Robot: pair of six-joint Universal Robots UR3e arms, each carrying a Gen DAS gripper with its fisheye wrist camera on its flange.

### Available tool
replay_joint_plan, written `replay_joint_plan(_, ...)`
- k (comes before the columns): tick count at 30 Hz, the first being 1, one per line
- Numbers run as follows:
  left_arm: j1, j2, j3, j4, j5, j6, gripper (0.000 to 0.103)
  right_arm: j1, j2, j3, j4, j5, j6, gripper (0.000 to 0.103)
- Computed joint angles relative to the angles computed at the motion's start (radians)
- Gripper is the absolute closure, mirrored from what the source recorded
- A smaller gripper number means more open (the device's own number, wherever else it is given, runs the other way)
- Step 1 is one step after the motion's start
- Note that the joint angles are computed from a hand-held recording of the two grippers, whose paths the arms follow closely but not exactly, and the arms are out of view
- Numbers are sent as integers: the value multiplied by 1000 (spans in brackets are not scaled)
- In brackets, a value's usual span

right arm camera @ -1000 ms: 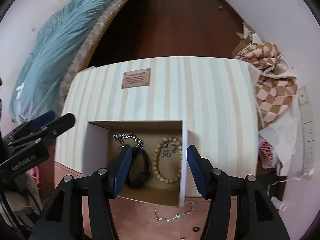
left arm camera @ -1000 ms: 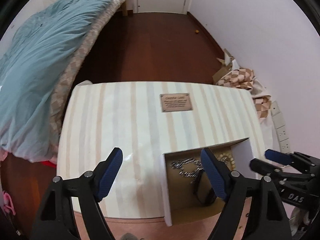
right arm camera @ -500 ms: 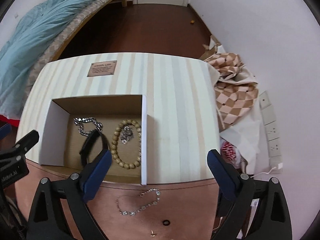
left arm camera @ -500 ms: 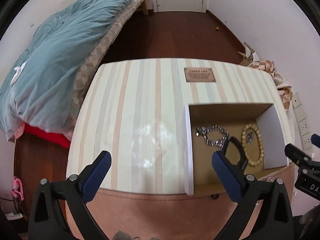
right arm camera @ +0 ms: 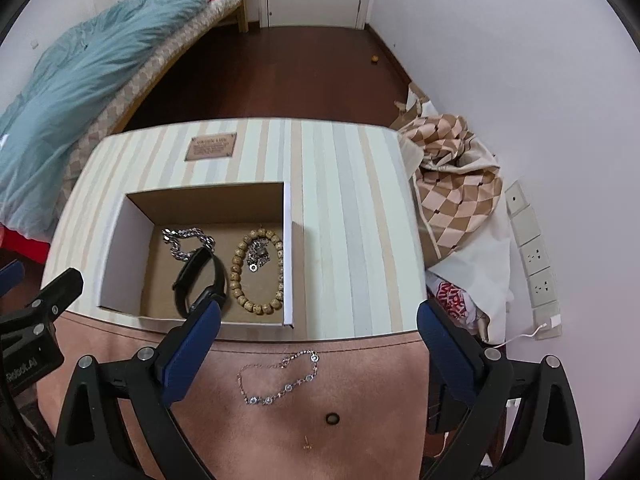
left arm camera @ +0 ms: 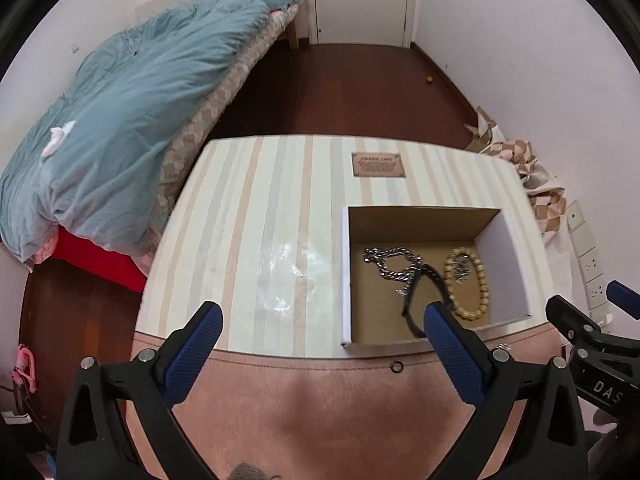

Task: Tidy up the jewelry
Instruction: 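Withdraw both tools from the box back over the cloth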

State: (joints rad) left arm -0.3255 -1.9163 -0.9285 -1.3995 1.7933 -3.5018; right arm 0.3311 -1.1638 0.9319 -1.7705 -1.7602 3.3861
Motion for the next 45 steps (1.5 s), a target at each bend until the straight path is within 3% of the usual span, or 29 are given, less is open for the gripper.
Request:
replay_joint_plan(9,-64,123,19,-63,50,-57,0,46,-191,86,-7,-47,28,3)
replay_joint_plan(21,-141,224,74,-161,115,-87,0,127,-313,34,68,-101,77,3)
replay_joint_plan(29,-183,223,117,-188,149,-111,0,126,-367,67,69,-66,100,3)
replay_joint_plan(33,-184,228,62,-173,159,-136,0,80,-420,175,28,-23,102,3)
replay_joint_plan(39,-195,253,-157,-85,185,-155,0,-80,-538,547,-111,127,87,4)
replay_joint_plan(43,-173,248,-308,-45,168,-175,0,-182,-559,755,-203,251,51,33)
replay_joint_plan(45,-159,244,-363,-30,157,-180,0,-217,-549,846,-268,300,35,34)
